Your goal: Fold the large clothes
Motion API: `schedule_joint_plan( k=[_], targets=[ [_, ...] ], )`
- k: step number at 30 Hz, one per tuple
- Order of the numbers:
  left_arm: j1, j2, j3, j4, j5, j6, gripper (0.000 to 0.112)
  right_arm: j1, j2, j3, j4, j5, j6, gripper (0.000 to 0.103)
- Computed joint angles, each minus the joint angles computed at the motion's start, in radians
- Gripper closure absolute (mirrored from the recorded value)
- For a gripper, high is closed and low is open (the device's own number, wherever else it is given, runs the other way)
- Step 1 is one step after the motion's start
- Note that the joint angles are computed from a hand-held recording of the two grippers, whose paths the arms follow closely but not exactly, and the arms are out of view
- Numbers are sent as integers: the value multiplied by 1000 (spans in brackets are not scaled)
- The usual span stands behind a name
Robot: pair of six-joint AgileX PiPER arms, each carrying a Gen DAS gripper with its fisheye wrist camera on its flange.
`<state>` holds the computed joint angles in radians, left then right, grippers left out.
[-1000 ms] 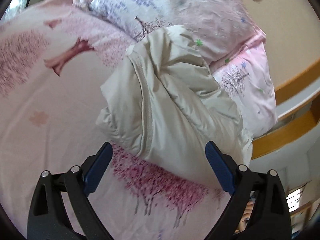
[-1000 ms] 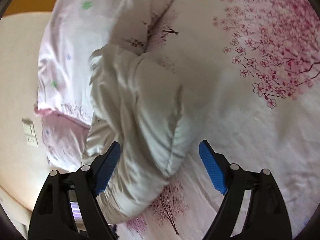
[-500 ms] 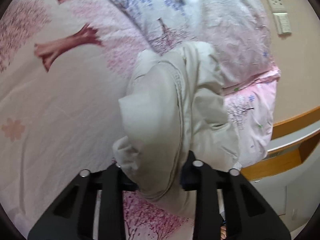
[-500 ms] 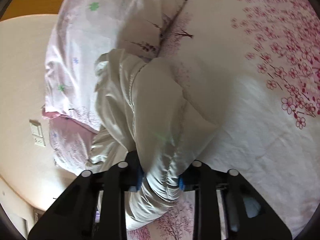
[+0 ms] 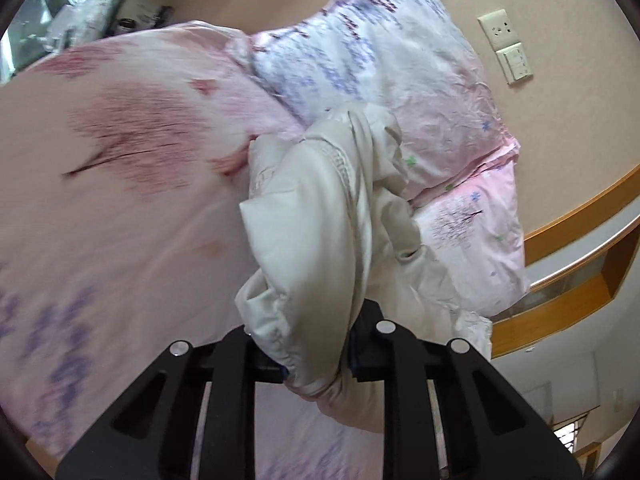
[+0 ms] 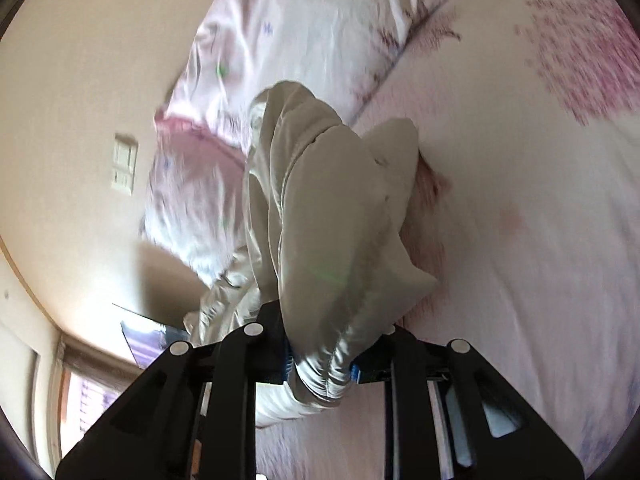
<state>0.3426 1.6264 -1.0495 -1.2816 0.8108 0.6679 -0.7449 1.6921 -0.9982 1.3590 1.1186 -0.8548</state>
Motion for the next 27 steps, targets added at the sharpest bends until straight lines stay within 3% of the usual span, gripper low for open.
schedule_joint_plan(
  k=[6,10,12,14,17,19,24,27],
  targets=[
    [88,-71,131,24,19,49,88,-25,-138,190,-73,-56,-42,81],
    [92,-48,165,7,-10,78,77,-22,-209,220,-172,-159,-5,58],
    [92,-59,174,11,-25,77,71,-33,-264,229,-201,-200,16,51],
    [86,-73,175,27,-37,75,64,-10,-368,244,-251,-319,57,47],
    [67,-102,187,58,-80,69,52,124,-521,265,-377,-582,151,47],
    [26,-133,191,125,-153,18,48,258,-562,243,-519,-678,240,47],
    [-68,-192,197,364,-305,-159,42,569,-506,140,-768,-718,396,47],
    [-124,-224,204,530,-378,-290,39,736,-389,26,-951,-680,556,50]
  ],
)
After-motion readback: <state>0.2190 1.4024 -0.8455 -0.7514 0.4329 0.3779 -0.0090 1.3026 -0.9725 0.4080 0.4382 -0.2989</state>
